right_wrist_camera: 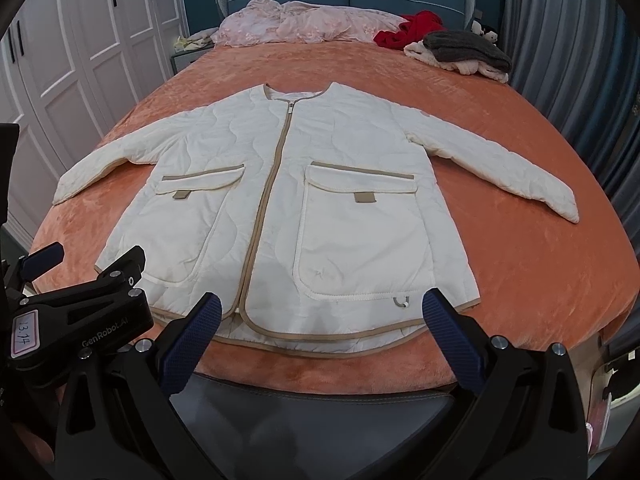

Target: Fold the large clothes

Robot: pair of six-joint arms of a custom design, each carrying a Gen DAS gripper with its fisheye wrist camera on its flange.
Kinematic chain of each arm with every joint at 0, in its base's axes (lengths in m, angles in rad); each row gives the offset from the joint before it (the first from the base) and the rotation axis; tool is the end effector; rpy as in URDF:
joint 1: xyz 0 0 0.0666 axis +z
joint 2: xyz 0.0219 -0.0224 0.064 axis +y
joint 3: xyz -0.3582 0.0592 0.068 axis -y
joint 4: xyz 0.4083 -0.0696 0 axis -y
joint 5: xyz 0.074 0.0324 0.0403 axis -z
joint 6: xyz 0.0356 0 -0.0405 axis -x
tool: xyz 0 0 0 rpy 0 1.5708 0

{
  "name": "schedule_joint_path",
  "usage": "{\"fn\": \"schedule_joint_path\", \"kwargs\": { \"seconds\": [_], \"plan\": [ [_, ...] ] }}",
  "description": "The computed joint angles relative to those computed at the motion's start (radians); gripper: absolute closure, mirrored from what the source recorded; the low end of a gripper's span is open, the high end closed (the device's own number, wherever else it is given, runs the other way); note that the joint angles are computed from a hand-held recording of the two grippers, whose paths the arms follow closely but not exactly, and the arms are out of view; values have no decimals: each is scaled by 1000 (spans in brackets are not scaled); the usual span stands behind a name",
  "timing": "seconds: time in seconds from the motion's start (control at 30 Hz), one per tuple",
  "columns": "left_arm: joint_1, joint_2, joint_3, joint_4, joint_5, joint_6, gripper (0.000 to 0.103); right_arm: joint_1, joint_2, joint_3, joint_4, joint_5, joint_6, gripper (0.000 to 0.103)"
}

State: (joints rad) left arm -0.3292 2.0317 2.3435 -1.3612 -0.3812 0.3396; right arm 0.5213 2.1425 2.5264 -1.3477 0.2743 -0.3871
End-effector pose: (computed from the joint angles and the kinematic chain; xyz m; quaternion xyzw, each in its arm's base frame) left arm 0.6513 -0.2089 0.4535 -0.0538 0.9484 0.0898 0.2991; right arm 0.6234 0.3464 0.4589 -0.0226 0.9459 0.0126 0.3233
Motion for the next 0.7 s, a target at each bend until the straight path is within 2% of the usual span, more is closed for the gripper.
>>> {"fn": "schedule_joint_path", "kwargs": {
  "seconds": [0.4, 0.7],
  "plan": [
    [1, 25, 44, -30, 9, 15, 5, -3, 12, 25, -18, -8, -6, 5],
    [6, 17, 26, -16, 11, 11, 5, -3, 26, 51, -32, -9, -9, 5]
  ]
}}
